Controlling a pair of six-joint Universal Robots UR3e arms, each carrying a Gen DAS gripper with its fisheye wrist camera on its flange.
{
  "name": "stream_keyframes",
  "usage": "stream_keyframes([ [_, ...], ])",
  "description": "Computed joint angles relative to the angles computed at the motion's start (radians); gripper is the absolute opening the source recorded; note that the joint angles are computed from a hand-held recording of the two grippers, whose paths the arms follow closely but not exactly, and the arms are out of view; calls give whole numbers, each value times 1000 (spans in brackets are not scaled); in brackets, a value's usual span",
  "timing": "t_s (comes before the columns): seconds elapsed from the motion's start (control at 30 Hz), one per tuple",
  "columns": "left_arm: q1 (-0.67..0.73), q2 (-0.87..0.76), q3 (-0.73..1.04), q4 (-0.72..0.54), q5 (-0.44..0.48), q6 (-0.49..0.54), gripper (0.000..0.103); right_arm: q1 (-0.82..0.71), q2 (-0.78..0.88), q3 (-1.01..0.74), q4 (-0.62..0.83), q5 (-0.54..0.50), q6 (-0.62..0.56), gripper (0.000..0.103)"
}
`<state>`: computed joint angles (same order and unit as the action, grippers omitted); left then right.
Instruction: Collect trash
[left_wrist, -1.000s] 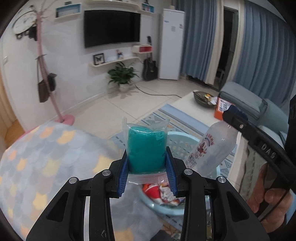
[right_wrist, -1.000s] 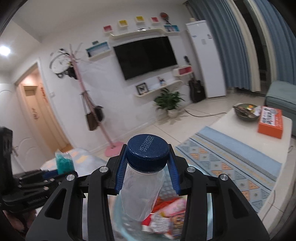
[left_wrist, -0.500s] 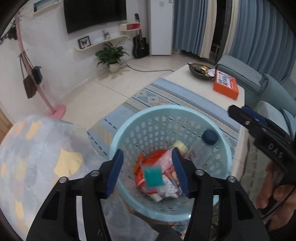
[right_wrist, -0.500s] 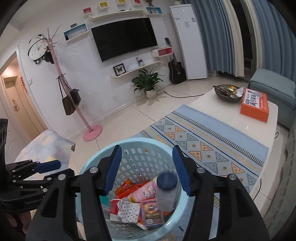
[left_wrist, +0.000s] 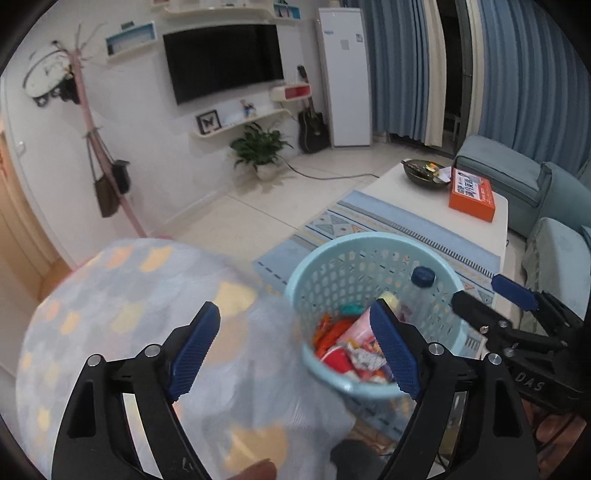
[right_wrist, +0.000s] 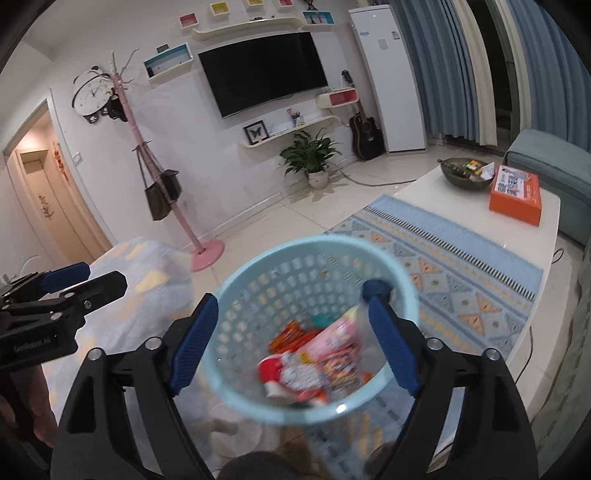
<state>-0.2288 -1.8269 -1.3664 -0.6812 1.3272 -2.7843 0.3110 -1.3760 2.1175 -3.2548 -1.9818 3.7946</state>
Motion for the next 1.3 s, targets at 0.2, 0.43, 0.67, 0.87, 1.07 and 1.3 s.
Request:
stream_keyframes([
  [0.2,132,263,-301,116,-22,-20,89,212,75,-190,232,-204,165,88],
  [0.43,450,580,-583,59,-236,27,92,480,254,-533,680,-552,426,95],
  [0.67,690,686,-666,-13,-277,58,94,536,350,-796,893,-579,457,95],
  [0.87,846,746,-671,-125,-404,121,94,562,441,-996,976,-590,387,95],
  [1.07,891,769,-689,-171,-449,178,95,578,499,-1104,1039,-591,382,95],
  [1.3,918,782,-706,-176,-472,196,95,586,519,-1143,1083,-609,404,95],
])
